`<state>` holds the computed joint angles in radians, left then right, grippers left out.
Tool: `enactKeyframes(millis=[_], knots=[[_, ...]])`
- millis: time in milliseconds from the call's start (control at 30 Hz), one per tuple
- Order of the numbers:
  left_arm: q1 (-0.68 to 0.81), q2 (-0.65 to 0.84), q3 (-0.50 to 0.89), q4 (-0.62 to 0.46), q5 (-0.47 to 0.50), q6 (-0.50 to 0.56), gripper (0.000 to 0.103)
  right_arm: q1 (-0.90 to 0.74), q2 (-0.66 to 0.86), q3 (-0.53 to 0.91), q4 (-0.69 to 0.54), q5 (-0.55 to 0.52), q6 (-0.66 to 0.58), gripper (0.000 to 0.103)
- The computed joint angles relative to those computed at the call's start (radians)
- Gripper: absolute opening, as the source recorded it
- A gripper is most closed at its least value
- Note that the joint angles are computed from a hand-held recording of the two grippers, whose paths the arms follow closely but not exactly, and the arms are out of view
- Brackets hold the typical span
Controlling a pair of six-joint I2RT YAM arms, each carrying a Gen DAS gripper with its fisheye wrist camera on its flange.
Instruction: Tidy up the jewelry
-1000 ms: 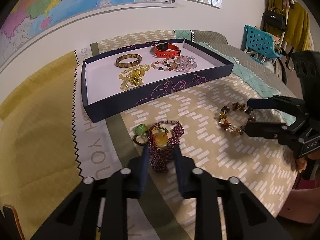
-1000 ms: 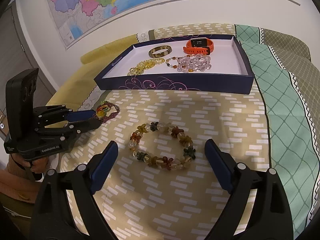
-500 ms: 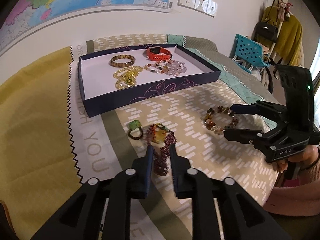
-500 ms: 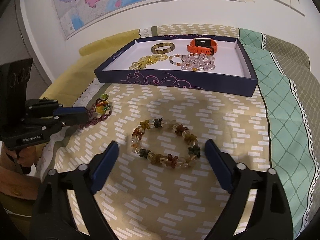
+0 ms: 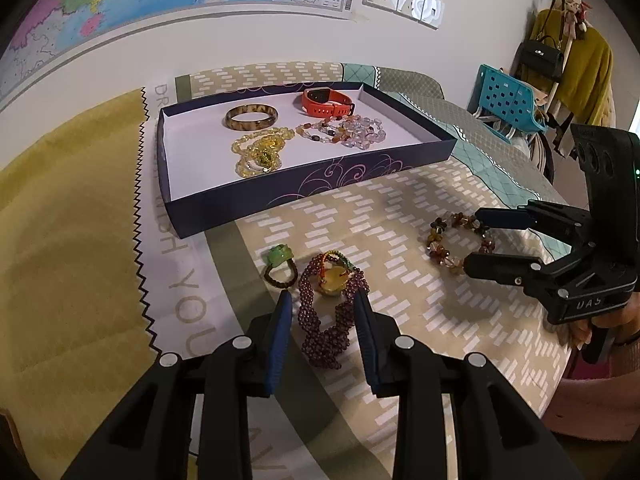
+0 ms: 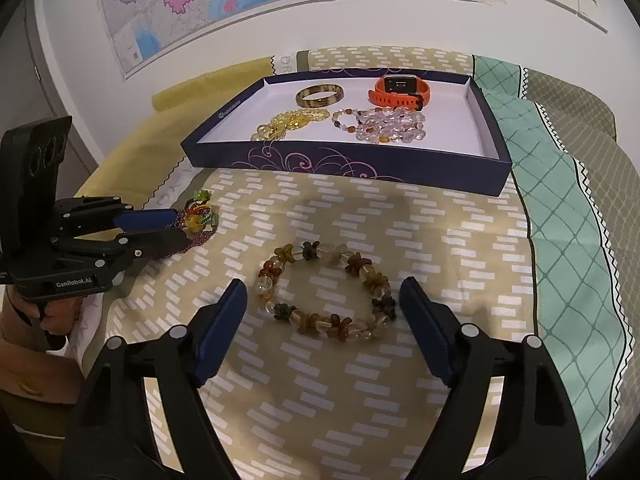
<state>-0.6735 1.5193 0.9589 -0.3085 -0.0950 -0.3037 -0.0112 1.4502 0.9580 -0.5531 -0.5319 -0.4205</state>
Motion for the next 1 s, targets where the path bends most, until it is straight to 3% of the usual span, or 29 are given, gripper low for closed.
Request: enactKeyframes(millis=[200, 267, 467, 700, 1000], knots=[[0.007, -0.001, -0.001, -0.006, -0.010, -0.002, 0.010, -0.015, 0.007, 0.007, 0.003, 0.002, 0.006, 0.064], [0.010, -0.001, -0.002, -0.006, -0.013, -0.003, 0.008, -0.011, 0.010, 0.009, 0.010, 0.013, 0.003, 0.060], [0.022, -0.002, -0.004, -0.002, 0.002, -0.007, 0.008, -0.007, 0.008, 0.034, 0.015, -0.018, 0.037, 0.059], [0.020, -0.003, -0.006, 0.002, -0.002, -0.009, 0.008, 0.138, 0.048, 0.103, -0.040, -0.097, -0.001, 0.040], [0.029, -0.024, -0.028, 0.010, 0.011, -0.012, 0.010, 0.256, 0.147, 0.163, -0.036, -0.112, 0.051, 0.033]])
